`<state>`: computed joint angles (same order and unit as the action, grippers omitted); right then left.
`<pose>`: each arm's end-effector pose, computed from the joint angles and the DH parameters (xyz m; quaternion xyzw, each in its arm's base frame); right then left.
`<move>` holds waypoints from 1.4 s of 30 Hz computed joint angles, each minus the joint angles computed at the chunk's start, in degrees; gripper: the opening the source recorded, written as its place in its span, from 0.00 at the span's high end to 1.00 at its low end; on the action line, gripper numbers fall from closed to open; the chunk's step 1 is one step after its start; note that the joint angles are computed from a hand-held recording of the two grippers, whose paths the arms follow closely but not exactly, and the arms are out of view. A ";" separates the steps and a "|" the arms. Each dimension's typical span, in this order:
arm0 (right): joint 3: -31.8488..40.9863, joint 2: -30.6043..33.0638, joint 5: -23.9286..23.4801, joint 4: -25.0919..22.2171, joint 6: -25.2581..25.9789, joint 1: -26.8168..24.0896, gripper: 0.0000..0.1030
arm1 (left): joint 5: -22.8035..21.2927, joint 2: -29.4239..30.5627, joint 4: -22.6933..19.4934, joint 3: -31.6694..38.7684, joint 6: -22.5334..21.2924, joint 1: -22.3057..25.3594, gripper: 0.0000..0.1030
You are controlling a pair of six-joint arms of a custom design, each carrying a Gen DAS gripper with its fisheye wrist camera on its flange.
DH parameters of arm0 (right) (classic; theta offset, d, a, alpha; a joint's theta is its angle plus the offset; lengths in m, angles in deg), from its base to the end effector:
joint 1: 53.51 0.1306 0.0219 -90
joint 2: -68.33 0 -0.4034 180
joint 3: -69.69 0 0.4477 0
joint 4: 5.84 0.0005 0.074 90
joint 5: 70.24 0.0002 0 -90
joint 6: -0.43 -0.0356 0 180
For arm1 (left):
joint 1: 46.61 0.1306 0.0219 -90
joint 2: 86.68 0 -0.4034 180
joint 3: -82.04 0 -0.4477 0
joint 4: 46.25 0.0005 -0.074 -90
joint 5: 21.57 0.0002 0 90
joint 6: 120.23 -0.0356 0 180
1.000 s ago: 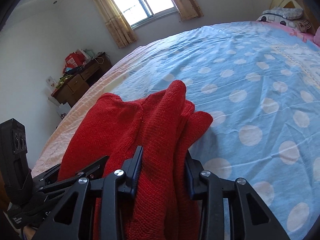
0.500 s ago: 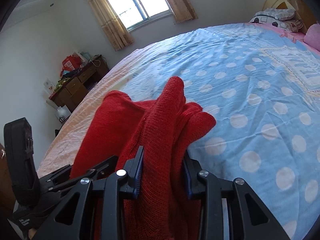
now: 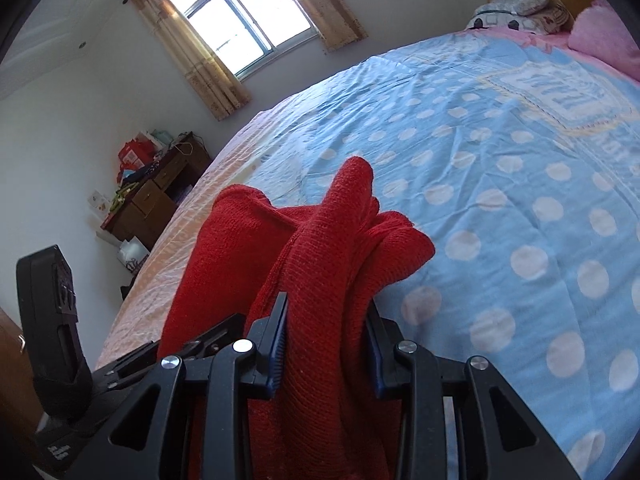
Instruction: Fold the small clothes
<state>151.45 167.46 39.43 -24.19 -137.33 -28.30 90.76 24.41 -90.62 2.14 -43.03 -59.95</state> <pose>0.5485 0.2444 0.3323 0.2478 0.8447 0.1450 0.4518 0.6459 -0.1676 0.3335 0.2680 0.8993 -0.1862 0.2912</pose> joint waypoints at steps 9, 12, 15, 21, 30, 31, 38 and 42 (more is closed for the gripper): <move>-0.20 -1.06 2.05 0.64 0.16 2.84 0.67 | -1.60 -4.08 2.39 -4.48 -0.79 1.11 0.61; 0.33 -0.74 1.40 1.09 -0.36 3.39 0.67 | -1.76 -4.55 2.39 -4.67 -0.49 1.86 0.61; 1.95 0.07 1.91 0.65 0.36 4.58 0.67 | -1.99 -5.24 2.98 -5.19 -0.08 2.70 0.61; 5.52 2.27 1.75 0.63 2.39 6.52 0.67 | -3.03 -6.79 5.13 -6.52 0.29 4.86 0.61; 10.42 6.04 1.28 -0.52 2.82 9.23 0.67 | -3.83 -7.48 6.01 -7.32 0.19 7.94 0.61; 11.00 6.48 1.15 -0.76 2.96 9.50 0.67 | -3.71 -7.42 6.06 -7.28 0.36 8.30 0.61; 14.12 9.25 0.84 -1.75 1.61 10.92 0.67 | -4.19 -7.63 7.21 -7.77 0.35 10.14 0.62; 16.30 10.91 0.49 -2.46 1.49 11.84 0.67 | -4.43 -7.48 7.70 -7.85 0.46 11.38 0.62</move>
<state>167.75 178.37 39.92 -26.65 -135.84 -16.46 86.33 16.93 -82.93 -5.71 -42.57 -48.57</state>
